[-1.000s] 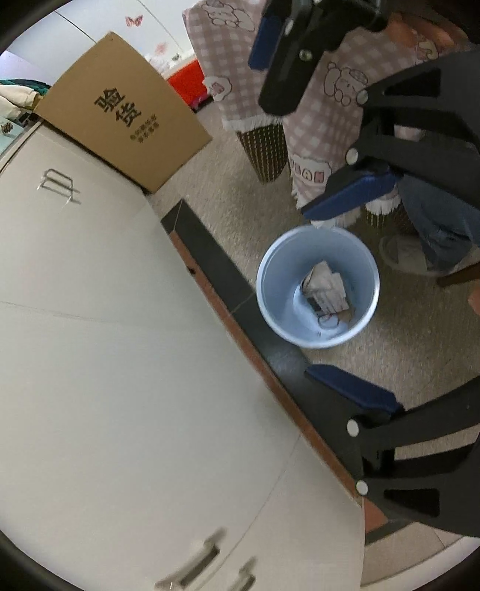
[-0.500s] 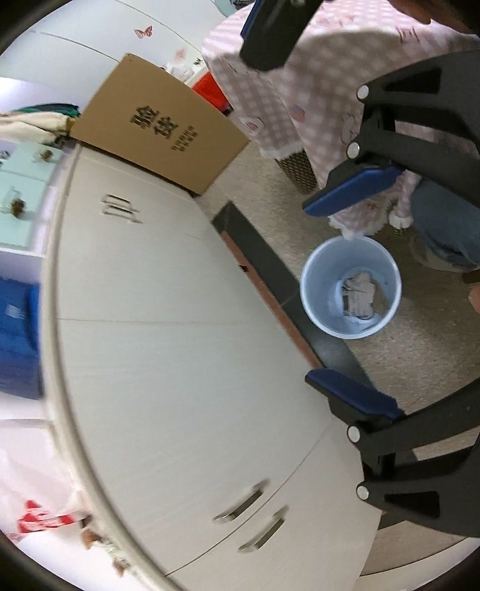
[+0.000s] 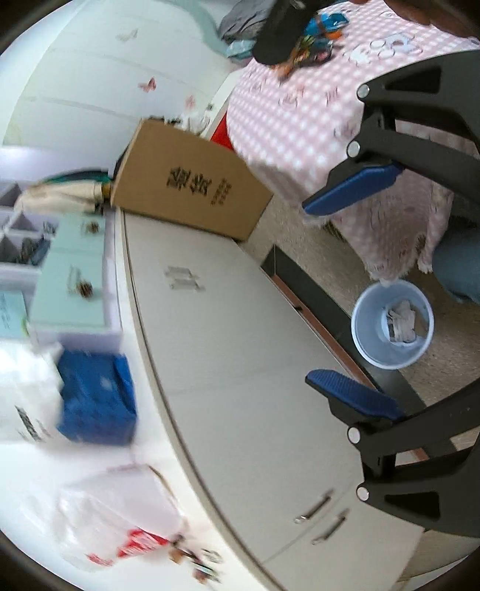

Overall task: Collect trash
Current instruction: 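Move both tools back over the table toward the snack packets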

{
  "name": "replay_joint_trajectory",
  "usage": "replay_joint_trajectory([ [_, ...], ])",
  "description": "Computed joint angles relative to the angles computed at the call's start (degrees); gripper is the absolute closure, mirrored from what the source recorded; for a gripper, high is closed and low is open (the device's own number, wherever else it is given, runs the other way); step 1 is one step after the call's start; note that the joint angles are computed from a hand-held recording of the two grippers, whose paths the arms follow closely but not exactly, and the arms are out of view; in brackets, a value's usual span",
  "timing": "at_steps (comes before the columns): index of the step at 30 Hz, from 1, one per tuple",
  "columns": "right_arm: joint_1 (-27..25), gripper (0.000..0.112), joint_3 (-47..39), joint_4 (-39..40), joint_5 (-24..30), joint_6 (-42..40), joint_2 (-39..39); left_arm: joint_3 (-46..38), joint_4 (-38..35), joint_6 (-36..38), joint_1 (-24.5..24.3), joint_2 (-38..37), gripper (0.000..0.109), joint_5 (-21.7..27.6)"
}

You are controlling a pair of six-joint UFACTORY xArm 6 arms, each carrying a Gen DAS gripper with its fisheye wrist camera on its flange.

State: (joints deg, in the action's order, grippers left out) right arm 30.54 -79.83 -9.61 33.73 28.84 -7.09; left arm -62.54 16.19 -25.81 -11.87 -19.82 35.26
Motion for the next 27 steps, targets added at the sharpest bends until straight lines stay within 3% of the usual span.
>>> replay_joint_trajectory([
  [10,-9.2,0.015,13.8,-11.9,3.4,10.5,-18.2,-4.5,1.9,-0.5,-11.0,3.0,0.025,-1.1],
  [16,-15.6,0.015,19.6,-13.8,7.0,11.1,-26.0,-8.2,0.9,1.6,-16.8,7.1,0.025,-2.2],
  [27,-24.4,0.015,25.8,-14.0,10.6,11.2,-31.3,-18.3,-4.2,8.2,-23.5,18.4,0.025,-1.8],
])
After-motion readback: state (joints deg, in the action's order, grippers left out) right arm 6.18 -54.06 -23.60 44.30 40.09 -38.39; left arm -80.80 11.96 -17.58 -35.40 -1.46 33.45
